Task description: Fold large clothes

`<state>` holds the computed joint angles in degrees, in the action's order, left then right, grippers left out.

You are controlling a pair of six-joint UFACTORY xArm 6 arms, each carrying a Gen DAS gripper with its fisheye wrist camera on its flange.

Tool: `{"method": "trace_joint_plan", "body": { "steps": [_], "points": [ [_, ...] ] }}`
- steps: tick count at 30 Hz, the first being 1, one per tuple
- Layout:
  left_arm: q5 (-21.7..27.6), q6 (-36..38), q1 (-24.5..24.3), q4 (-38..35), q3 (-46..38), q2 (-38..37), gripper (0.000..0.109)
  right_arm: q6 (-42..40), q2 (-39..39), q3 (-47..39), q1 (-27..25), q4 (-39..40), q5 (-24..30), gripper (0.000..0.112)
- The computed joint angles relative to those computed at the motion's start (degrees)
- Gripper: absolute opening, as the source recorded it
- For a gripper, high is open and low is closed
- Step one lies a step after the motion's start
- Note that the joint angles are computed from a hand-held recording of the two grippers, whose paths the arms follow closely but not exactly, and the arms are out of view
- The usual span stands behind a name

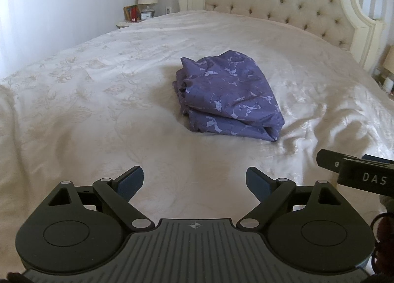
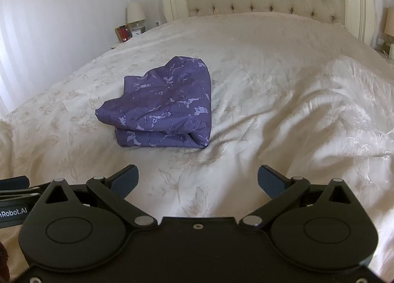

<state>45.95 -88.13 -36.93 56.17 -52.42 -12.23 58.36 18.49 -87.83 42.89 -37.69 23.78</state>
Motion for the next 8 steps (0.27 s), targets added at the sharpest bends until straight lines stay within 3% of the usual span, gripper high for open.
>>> {"method": "trace_joint_plan", "body": {
  "steps": [8],
  "points": [
    [-0.12,0.25,-0.06,-0.17,-0.5,0.52,0.091,0.0,0.07,0.05,0.08,0.56,0.16,0.102]
  ]
}}
